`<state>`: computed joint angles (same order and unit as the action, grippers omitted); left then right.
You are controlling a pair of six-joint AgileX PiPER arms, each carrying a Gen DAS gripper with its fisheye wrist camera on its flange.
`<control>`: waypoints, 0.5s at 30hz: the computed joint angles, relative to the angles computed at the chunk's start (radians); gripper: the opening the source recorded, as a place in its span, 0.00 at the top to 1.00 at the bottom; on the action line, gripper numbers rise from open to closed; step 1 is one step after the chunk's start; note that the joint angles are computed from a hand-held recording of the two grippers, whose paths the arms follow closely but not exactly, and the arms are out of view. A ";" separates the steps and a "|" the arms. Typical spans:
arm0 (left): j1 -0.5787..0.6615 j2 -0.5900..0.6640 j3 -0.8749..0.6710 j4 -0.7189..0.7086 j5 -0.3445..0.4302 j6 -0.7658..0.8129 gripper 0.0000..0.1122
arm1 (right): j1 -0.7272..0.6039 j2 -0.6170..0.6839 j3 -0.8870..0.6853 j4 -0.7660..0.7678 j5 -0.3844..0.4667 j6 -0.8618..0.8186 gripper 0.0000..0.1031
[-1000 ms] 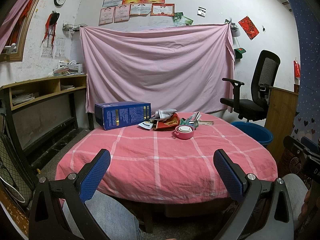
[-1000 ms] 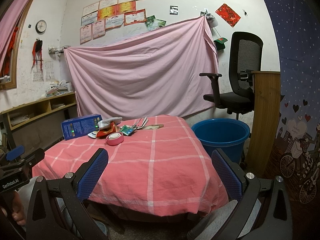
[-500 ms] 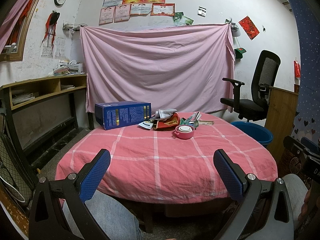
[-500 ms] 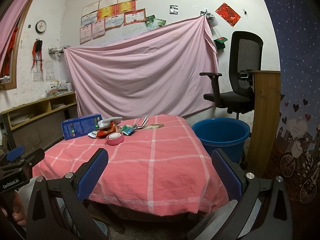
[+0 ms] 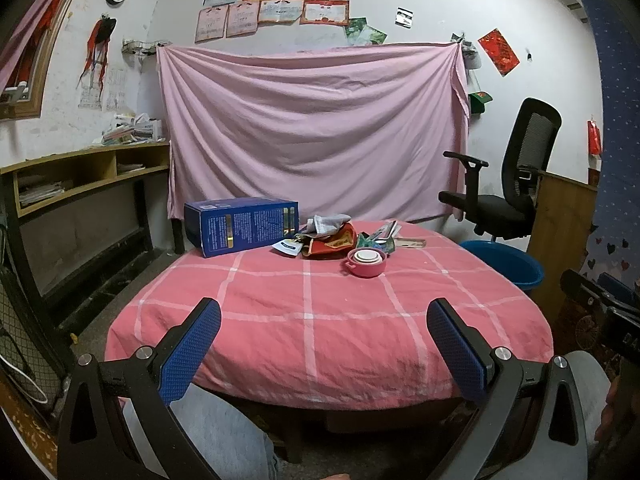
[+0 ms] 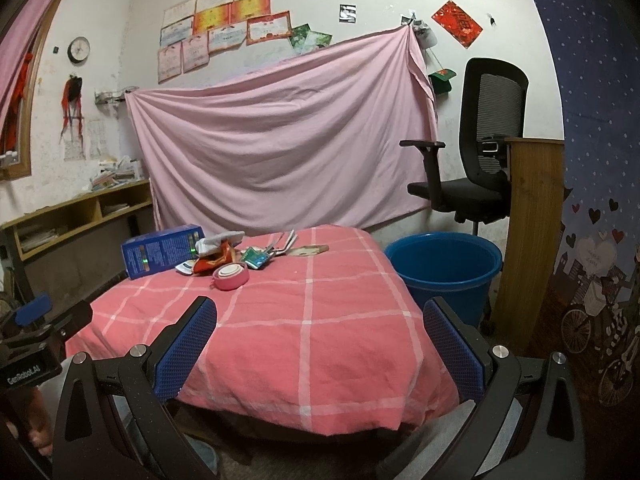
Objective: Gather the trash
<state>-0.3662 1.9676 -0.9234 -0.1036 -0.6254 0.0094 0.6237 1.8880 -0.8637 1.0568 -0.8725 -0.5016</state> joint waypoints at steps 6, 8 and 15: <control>0.007 0.010 -0.063 -0.032 0.054 0.007 0.10 | -0.010 0.012 -0.072 0.100 0.049 -0.119 0.00; 0.007 0.018 -0.087 -0.050 0.062 0.015 0.10 | -0.030 0.010 -0.079 0.086 0.066 -0.119 0.00; 0.022 0.051 -0.194 -0.069 0.102 0.016 0.10 | -0.085 0.020 -0.135 0.023 0.095 -0.122 0.00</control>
<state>-0.3438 2.0187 -1.1170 -0.1729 -0.5239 0.0252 0.5391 1.9080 -0.9983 1.0799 -0.7770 -0.6236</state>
